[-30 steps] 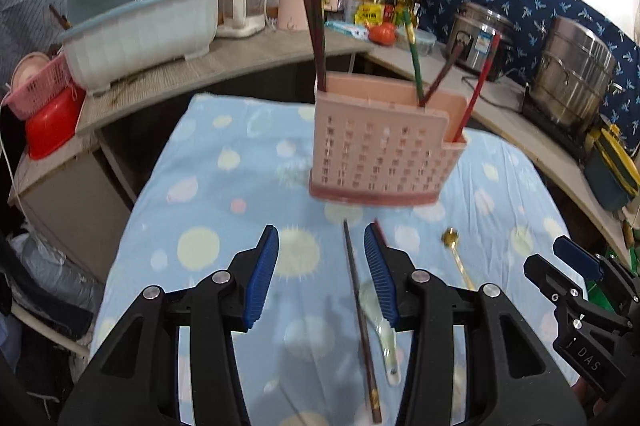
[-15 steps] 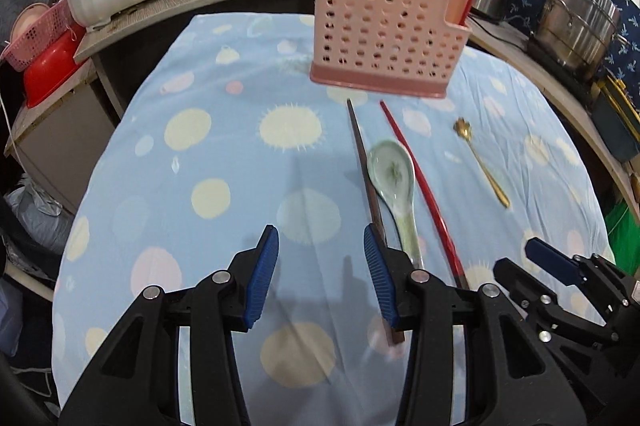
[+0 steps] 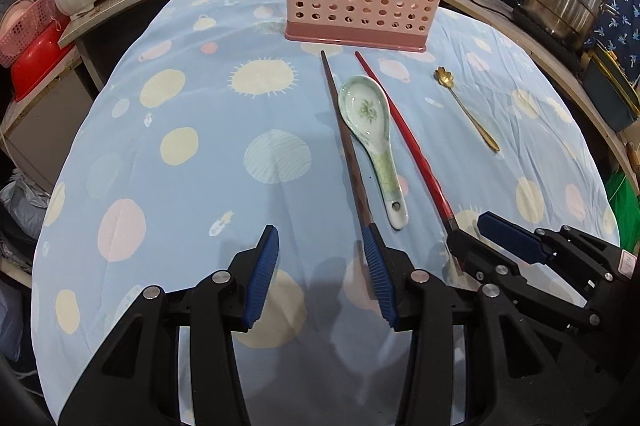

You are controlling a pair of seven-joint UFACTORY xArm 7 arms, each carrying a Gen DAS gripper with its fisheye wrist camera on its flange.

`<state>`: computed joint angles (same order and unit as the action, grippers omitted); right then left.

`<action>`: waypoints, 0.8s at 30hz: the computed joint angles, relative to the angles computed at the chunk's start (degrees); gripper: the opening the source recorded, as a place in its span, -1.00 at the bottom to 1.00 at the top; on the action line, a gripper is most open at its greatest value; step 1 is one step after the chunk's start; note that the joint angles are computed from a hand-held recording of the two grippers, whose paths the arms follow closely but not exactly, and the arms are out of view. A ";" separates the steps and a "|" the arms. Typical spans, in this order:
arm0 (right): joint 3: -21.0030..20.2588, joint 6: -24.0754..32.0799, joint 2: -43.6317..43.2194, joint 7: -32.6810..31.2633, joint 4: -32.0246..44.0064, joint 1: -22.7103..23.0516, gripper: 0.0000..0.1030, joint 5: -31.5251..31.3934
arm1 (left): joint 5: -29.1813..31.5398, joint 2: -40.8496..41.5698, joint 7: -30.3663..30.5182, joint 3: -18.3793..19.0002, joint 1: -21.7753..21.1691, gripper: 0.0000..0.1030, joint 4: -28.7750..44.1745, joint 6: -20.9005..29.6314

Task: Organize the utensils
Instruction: 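Close the left tool on the brown chopstick while the right tool closes on the red chopstick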

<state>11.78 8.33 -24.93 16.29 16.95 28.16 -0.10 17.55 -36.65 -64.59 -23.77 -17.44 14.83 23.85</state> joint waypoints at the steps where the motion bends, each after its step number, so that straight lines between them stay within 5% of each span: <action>1: 0.14 -0.05 0.34 0.07 0.06 -0.19 -0.52 -0.14 | 0.05 0.24 0.04 -0.08 -0.07 -0.18 0.10 -0.08; 8: 0.15 -0.45 0.87 0.34 -0.13 -1.22 -0.84 -0.81 | 0.41 2.71 -0.12 -0.47 -0.24 -0.18 0.92 -1.30; 19: -1.71 -0.41 -0.32 -0.94 -1.28 0.14 -0.85 1.06 | 1.95 5.34 -1.25 -1.53 0.44 -0.20 1.56 -2.81; 24: -1.88 -0.45 -0.55 -1.21 -1.50 0.23 -0.85 1.39 | 3.28 5.41 -1.98 -2.00 0.92 -0.40 1.32 -3.59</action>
